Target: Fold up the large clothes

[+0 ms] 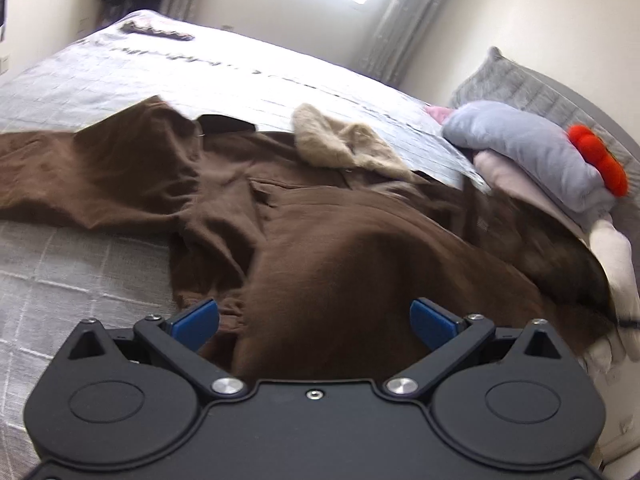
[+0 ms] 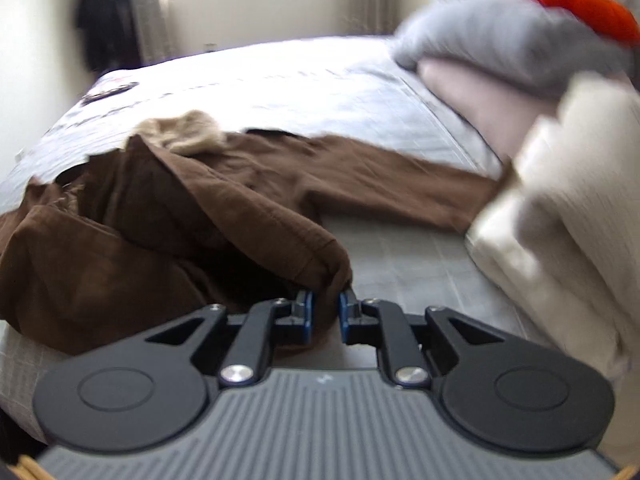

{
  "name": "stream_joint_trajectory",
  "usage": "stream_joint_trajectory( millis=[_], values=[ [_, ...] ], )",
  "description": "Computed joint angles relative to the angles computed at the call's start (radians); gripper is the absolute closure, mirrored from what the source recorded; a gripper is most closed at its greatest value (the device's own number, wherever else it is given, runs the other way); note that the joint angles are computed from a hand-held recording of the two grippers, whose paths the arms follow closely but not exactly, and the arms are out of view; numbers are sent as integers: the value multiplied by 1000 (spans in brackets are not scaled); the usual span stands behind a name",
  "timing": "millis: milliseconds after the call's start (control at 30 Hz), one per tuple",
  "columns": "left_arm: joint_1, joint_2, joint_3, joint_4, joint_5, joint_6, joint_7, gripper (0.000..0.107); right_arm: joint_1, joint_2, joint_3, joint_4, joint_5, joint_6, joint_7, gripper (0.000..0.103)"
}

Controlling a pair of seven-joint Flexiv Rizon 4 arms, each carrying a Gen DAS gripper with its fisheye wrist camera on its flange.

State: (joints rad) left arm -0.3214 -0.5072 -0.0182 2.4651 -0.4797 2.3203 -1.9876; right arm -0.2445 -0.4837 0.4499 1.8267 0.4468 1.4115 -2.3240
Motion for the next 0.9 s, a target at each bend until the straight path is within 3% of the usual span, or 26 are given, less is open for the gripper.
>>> stream_joint_trajectory(
  millis=[133,167,233,300,433,500,533,567,667,733,900],
  values=[
    [187,-48,-59,-28,203,0,-150,4,21,-35,-120,-40,-51,-153,137,89],
    [238,-68,-77,-46,263,4,-189,4,37,-55,-157,-60,-73,-210,186,82],
    [317,-104,-109,-87,355,2,-248,5,92,-85,-236,-57,-127,-214,280,55],
    [404,-139,-154,-141,456,-21,-295,6,79,-96,-230,-50,-128,-198,304,53],
    [519,-208,-246,-261,591,-104,-334,8,13,-93,-152,-64,-85,-184,240,37],
    [576,-262,-311,-317,661,-108,-350,30,-4,-98,-118,-83,-66,-187,200,35],
    [602,-294,-345,-340,696,-88,-365,52,-20,-113,-93,-112,-51,-211,171,33],
    [609,-314,-362,-353,718,-64,-377,74,-40,-123,-66,-136,-30,-247,138,33],
    [504,-257,-285,-322,681,-20,-339,90,-43,-156,-53,-204,12,-356,82,35],
    [437,-204,-235,-264,660,26,-310,95,-19,-173,-74,-229,24,-397,70,49],
    [229,-78,-114,-31,526,174,-233,96,11,-164,-109,-220,41,-383,11,64]
  ],
)
